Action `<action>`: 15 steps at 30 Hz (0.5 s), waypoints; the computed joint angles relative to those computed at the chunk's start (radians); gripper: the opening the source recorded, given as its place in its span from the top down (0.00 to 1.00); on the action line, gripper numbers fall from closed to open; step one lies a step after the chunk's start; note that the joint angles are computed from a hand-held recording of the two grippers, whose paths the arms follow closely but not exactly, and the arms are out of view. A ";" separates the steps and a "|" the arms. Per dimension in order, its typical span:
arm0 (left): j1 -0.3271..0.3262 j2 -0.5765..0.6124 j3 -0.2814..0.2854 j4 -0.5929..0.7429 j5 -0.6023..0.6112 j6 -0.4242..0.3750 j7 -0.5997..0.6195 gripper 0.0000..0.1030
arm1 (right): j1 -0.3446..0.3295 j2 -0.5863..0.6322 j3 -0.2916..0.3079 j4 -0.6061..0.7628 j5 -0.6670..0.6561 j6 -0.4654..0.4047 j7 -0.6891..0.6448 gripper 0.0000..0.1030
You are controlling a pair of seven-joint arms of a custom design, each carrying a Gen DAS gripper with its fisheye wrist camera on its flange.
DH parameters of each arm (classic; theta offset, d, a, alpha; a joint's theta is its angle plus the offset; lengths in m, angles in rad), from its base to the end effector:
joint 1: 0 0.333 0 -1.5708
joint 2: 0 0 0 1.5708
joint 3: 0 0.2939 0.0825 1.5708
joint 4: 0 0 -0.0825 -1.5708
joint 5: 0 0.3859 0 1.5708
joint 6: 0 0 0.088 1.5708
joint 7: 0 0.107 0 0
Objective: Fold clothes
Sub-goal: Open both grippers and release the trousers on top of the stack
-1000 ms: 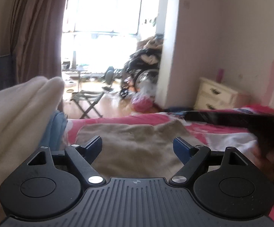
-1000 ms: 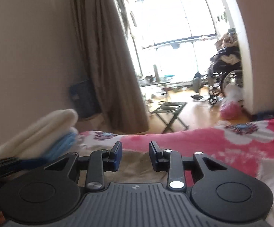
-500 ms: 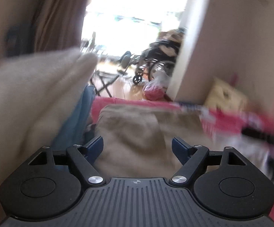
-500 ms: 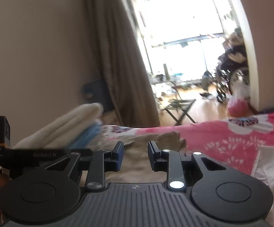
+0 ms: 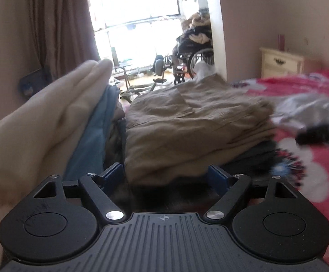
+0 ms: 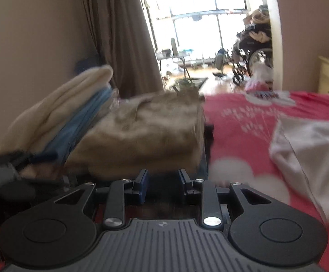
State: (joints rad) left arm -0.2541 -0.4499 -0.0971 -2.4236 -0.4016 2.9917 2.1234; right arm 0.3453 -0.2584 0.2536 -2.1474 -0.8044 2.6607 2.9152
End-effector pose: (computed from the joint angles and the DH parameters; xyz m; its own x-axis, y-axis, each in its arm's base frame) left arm 0.4481 -0.1405 0.5717 -0.4504 -0.8812 -0.1439 -0.4100 0.3473 -0.8434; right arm 0.4235 0.3269 0.5662 -0.0288 -0.9752 -0.2196 -0.5740 0.1960 -0.7951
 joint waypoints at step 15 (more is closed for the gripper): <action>-0.039 -0.442 0.044 -0.199 -0.094 -0.325 -0.157 0.06 | 0.138 -0.279 0.203 -0.090 0.189 -0.386 0.196 0.36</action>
